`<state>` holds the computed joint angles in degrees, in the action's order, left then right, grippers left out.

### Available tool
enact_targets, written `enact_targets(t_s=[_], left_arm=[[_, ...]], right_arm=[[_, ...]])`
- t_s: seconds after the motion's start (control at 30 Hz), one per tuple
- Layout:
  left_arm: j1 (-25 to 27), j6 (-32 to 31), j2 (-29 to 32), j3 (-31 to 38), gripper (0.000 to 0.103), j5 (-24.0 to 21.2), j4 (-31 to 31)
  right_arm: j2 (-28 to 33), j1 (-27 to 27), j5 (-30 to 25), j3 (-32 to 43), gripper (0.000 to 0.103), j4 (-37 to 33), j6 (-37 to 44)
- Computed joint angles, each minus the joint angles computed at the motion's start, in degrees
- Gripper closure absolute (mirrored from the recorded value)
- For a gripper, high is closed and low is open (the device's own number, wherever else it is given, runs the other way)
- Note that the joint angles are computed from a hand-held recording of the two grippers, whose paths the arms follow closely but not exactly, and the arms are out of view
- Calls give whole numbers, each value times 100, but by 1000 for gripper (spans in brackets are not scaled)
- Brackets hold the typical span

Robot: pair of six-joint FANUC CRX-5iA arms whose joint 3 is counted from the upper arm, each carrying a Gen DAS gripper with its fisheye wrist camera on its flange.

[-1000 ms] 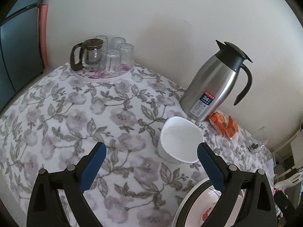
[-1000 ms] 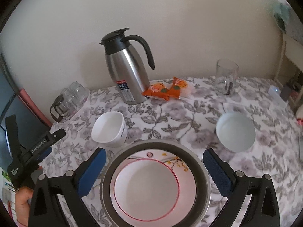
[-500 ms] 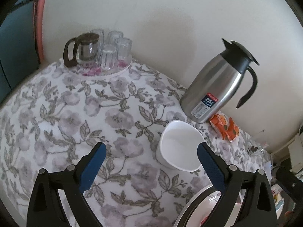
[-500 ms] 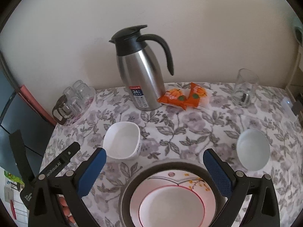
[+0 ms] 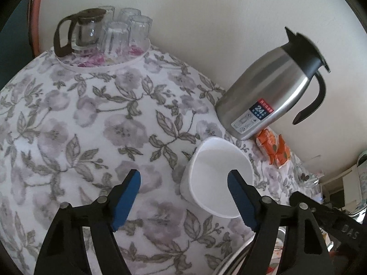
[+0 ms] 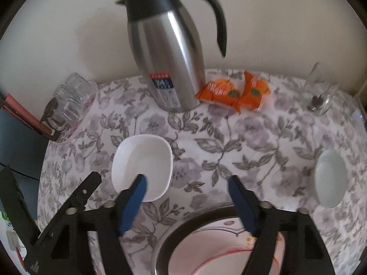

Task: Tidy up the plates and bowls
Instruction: 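Move both grippers toward the white MAX bowl, then close both grippers on the rim of the white MAX bowl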

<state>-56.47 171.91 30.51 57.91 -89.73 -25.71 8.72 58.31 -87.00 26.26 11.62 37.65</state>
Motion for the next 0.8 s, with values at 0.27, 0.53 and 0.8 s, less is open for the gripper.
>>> enact_targets(t_s=[0.27, 0.53, 0.8], left_arm=[[206, -16, -1, -366, 48, 394, 365], [292, 46, -150, -791, 65, 847, 468], [372, 34, -175, -1016, 75, 1137, 611]], right_arm=[[407, -90, -60, 135, 39, -303, 89], [663, -83, -190, 225, 50, -354, 21], [771, -164, -15, 145, 72, -608, -120]])
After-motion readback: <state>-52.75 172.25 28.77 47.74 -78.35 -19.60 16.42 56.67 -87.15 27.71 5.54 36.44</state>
